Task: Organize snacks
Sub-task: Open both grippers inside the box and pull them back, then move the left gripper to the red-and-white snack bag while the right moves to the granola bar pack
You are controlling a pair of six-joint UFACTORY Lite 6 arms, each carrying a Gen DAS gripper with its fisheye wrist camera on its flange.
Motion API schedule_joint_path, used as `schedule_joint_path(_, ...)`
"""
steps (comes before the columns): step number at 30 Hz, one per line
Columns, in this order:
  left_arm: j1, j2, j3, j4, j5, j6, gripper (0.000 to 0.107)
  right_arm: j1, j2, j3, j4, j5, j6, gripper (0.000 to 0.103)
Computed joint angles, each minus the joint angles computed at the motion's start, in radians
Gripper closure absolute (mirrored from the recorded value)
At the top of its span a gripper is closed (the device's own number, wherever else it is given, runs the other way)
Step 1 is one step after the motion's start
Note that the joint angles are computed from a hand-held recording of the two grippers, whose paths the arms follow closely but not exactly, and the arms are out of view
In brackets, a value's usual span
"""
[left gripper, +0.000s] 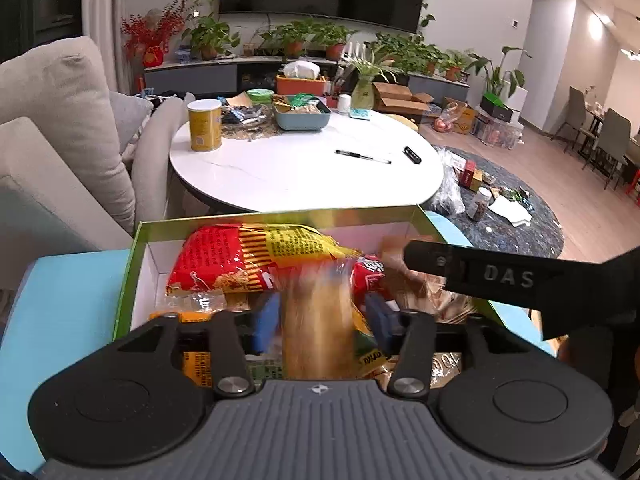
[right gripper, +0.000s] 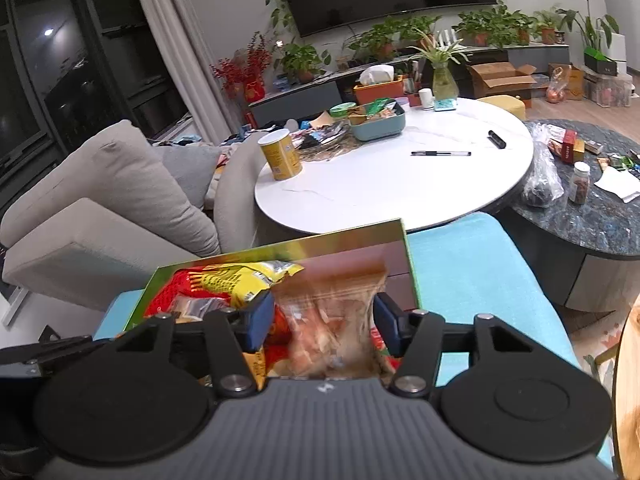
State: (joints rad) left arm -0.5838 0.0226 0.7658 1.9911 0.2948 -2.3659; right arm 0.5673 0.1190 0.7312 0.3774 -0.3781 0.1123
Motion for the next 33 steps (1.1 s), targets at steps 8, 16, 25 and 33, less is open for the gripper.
schedule_joint_path(8, -0.047, -0.098, -0.059, -0.138, 0.051, 0.126, 0.048, -0.005, -0.131, -0.093, 0.028, 0.012, -0.032, 0.034)
schedule_joint_path(16, -0.149, -0.264, -0.177, -0.322, 0.104, 0.250, 0.047, 0.006, -0.331, -0.245, 0.098, 0.069, -0.113, 0.034)
schedule_joint_path(25, -0.408, -0.353, -0.273, -0.498, 0.188, 0.290, 0.044, 0.022, -0.491, -0.411, 0.348, 0.110, -0.361, 0.034)
schedule_joint_path(33, -0.608, -0.134, -0.220, -0.352, 0.163, 0.017, 0.041, -0.034, -0.567, -0.487, 0.386, 0.160, -0.439, 0.034)
